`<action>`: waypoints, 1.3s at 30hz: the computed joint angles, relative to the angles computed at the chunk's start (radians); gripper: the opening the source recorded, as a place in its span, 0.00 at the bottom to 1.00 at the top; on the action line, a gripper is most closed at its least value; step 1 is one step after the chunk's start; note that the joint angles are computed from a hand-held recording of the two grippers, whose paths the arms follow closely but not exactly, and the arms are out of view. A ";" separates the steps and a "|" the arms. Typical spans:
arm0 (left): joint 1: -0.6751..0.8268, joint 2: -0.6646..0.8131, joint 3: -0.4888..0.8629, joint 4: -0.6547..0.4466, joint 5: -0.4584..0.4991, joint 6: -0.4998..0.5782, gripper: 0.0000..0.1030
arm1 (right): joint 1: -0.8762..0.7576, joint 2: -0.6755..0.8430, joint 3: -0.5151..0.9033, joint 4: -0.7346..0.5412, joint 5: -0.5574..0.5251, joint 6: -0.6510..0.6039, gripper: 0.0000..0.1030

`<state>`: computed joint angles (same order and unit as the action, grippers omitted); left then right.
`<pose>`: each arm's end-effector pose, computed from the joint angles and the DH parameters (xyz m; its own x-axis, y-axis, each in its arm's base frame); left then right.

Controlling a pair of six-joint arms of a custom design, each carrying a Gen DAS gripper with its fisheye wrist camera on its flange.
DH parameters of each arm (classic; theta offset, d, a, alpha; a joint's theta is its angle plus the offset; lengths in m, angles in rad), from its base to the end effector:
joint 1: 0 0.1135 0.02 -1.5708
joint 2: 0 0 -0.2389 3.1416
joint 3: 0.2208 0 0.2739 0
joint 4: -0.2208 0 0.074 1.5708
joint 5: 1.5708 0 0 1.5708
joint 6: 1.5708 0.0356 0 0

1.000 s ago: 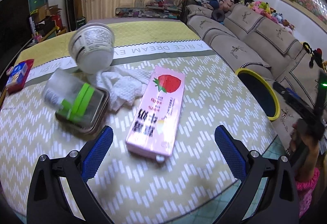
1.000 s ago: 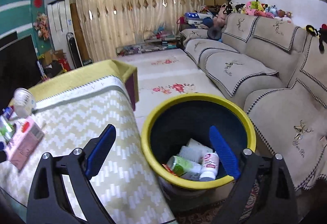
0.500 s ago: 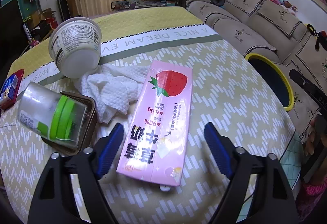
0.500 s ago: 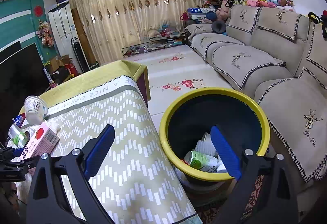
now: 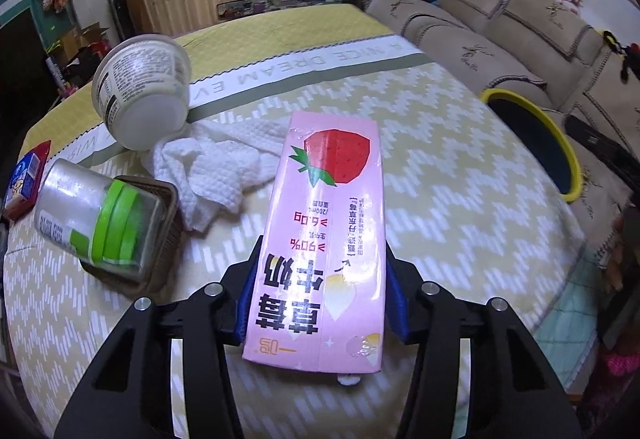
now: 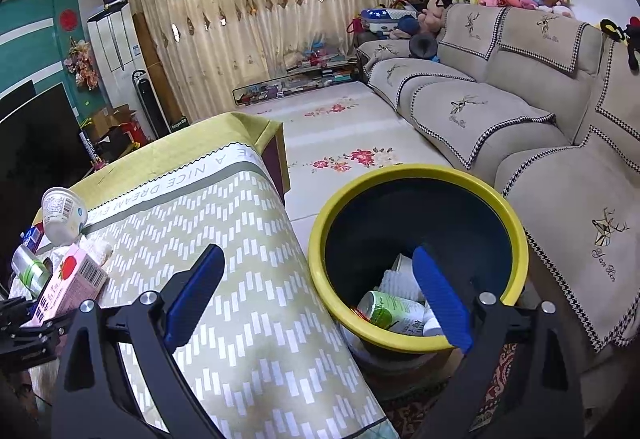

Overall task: Collect trash
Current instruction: 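Carry the milk carton with the left tool into the bin and release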

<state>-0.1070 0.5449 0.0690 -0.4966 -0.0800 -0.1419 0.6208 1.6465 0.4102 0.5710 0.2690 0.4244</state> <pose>0.1419 -0.0124 0.0777 -0.8220 -0.0535 -0.5669 -0.0551 0.9984 -0.0143 0.2232 0.1480 0.0521 -0.6184 0.0458 -0.7845 -0.1493 0.9733 0.1745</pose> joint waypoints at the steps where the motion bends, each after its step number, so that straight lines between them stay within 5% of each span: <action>1: -0.027 -0.057 -0.004 -0.045 -0.005 -0.014 0.49 | -0.001 -0.001 -0.003 0.004 0.000 0.002 0.88; 5: -0.189 -0.278 -0.001 -0.234 -0.066 -0.101 0.49 | 0.005 -0.019 -0.026 0.031 0.021 0.011 0.88; 9: -0.345 -0.197 0.051 -0.202 -0.128 -0.170 0.49 | 0.007 -0.091 -0.111 0.101 0.053 0.002 0.88; 19: -0.539 0.490 0.327 0.212 -0.138 -0.176 0.49 | -0.197 -0.283 -0.300 0.116 -0.027 -0.014 0.88; 25: -0.585 0.913 0.623 0.330 -0.094 -0.127 0.49 | -0.360 -0.315 -0.355 0.131 -0.111 -0.053 0.88; 33: -0.562 1.415 1.090 0.286 -0.014 -0.102 0.50 | -0.522 -0.278 -0.352 0.141 -0.187 -0.121 0.88; 39: -0.540 1.656 1.363 0.192 0.014 -0.101 0.51 | -0.571 -0.224 -0.342 0.168 -0.217 -0.142 0.88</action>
